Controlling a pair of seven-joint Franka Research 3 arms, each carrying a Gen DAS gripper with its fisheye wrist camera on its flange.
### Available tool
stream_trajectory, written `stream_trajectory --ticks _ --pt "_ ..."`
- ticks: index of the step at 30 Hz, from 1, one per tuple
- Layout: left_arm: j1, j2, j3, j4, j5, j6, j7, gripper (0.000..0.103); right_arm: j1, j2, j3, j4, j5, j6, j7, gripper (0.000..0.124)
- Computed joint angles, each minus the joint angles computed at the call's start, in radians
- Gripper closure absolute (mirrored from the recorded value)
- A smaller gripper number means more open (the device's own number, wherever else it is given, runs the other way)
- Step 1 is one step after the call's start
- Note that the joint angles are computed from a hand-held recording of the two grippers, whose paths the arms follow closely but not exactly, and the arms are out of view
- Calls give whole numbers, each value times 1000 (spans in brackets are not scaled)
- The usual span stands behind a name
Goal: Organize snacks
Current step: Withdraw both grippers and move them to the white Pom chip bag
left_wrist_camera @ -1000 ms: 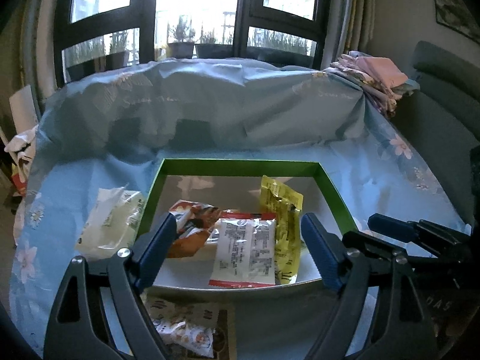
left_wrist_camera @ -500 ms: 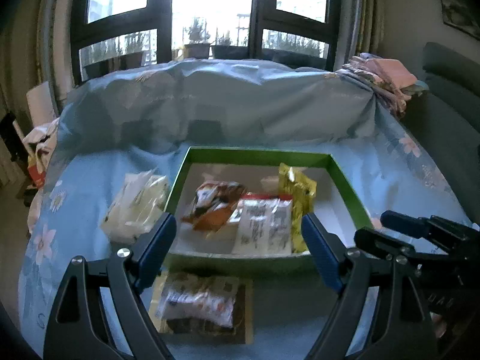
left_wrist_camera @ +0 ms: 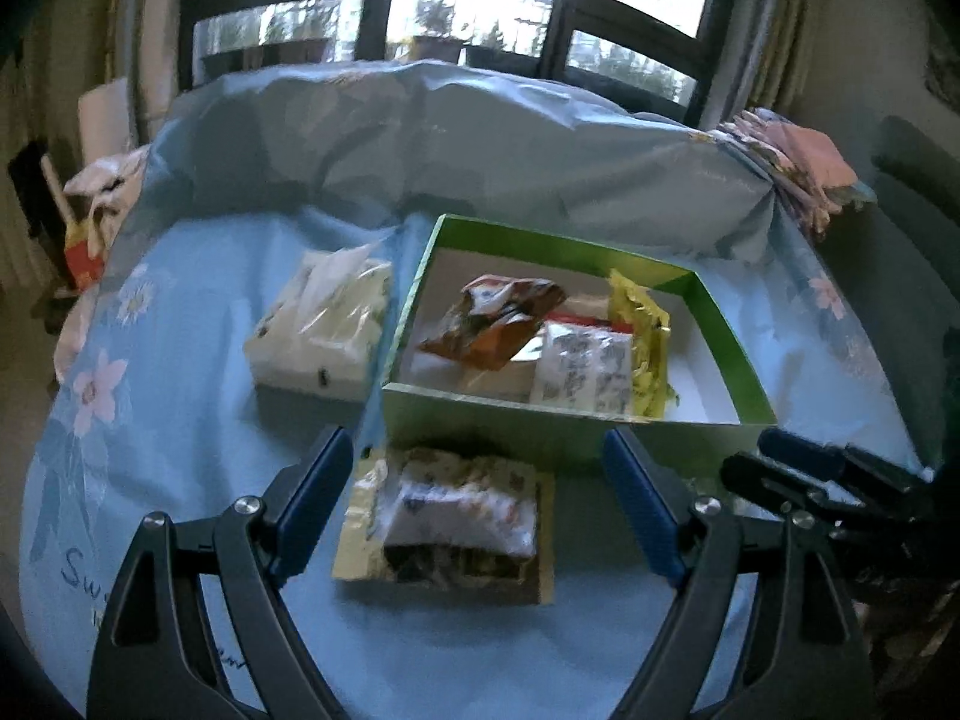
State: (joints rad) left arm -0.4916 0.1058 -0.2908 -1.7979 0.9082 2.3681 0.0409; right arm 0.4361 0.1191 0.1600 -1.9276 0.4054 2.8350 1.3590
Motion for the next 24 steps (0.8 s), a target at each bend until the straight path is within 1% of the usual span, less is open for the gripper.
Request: stream_trajectory --ticks 1,2,3,5,6,9,10,11,13,15,18,20,22,24 --pt "7 -17 2 -24 -25 14 -4 17 -1 1 3 -2 10 -5 -4 66" --pt "18 -37 5 -52 -49 42 -11 17 -2 4 9 -5 33 -11 -16 66" --pt "34 -66 9 -96 -84 88 -27 17 -4 7 15 -8 58 -17 -31 66" --pt "58 -100 10 -145 -126 134 -47 17 -6 13 24 -13 104 -28 -56 66" --pt "70 -120 10 -172 -137 150 -69 17 -8 16 30 -17 135 -32 -69 66" --pt "98 -167 0 -231 -173 154 -121 17 -15 18 53 -35 267 -37 -142 66" --pt "110 -181 2 -257 -197 185 -132 17 -18 20 61 -38 318 -39 -171 66" --pt "121 -195 6 -288 -226 237 -137 17 -25 22 73 -41 394 -49 -224 66" --pt "145 -211 19 -356 -302 378 -145 17 -31 29 81 -34 505 -75 -300 66" --pt "159 -209 12 -377 -343 427 -140 17 -26 36 81 -25 566 -96 -343 66" --pt "168 -191 -4 -360 -358 439 -112 17 -10 41 80 -18 606 -90 -385 66" --pt "165 -173 -4 -348 -389 466 -70 17 -1 46 81 -10 628 -90 -409 66" --pt "160 -158 -6 -335 -417 465 -36 17 7 55 77 -2 620 -89 -406 66" --pt "154 -144 -7 -324 -439 460 -9 17 19 71 72 13 582 -85 -370 66"
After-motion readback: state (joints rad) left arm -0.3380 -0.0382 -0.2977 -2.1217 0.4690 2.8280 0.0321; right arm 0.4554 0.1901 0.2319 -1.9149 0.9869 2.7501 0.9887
